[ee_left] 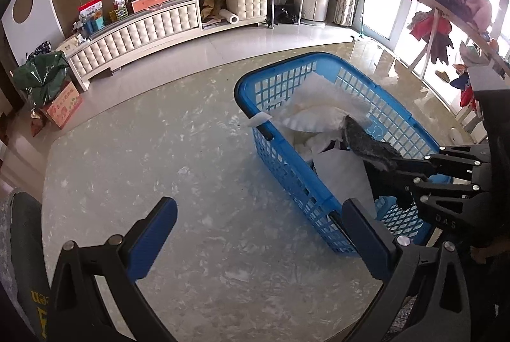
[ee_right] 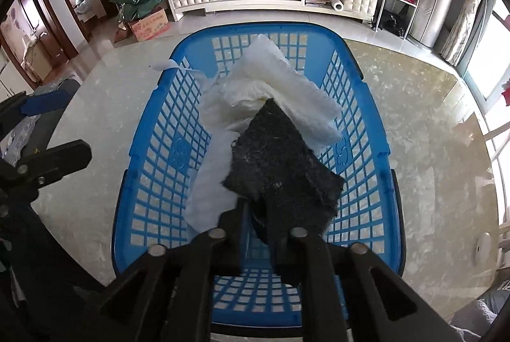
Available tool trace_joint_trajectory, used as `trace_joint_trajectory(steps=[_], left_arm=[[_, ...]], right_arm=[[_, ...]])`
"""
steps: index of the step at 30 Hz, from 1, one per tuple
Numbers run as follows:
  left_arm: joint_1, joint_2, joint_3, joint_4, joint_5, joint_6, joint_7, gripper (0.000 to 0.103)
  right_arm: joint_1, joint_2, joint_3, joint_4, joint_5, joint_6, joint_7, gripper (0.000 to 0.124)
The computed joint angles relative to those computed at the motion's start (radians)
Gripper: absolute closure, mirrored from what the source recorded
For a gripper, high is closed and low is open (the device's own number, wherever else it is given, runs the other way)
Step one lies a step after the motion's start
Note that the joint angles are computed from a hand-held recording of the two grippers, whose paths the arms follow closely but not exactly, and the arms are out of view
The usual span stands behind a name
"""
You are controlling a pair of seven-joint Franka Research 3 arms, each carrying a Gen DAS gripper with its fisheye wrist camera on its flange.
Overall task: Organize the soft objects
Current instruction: 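Open the right tool to drop the felt square into the basket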
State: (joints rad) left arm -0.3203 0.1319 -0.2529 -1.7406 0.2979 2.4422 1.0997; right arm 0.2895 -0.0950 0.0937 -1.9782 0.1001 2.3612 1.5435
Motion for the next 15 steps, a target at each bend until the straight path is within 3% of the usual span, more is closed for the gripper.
trace_joint_trajectory(steps=[1, 6, 13, 15], left_arm=[[0.001, -0.003, 0.000, -0.005, -0.006, 0.008, 0.000, 0.001], [0.004, -0.015, 0.002, -0.026, -0.003, 0.019, -0.014, 0.001], [0.007, -0.078, 0.004, -0.096, 0.037, 0.087, -0.073, 0.001], [0.008, -0.111, 0.006, -0.126, 0.086, 0.103, -0.117, 0.001]], right_arm=[[0.000, -0.002, -0.001, -0.001, 0.001, 0.000, 0.000, 0.103], [-0.003, -0.023, -0.001, -0.016, 0.000, 0.002, 0.004, 0.060], [0.007, -0.051, 0.000, -0.047, 0.074, 0.056, -0.015, 0.040], [0.009, -0.077, 0.001, -0.070, 0.099, 0.092, -0.015, 0.028]])
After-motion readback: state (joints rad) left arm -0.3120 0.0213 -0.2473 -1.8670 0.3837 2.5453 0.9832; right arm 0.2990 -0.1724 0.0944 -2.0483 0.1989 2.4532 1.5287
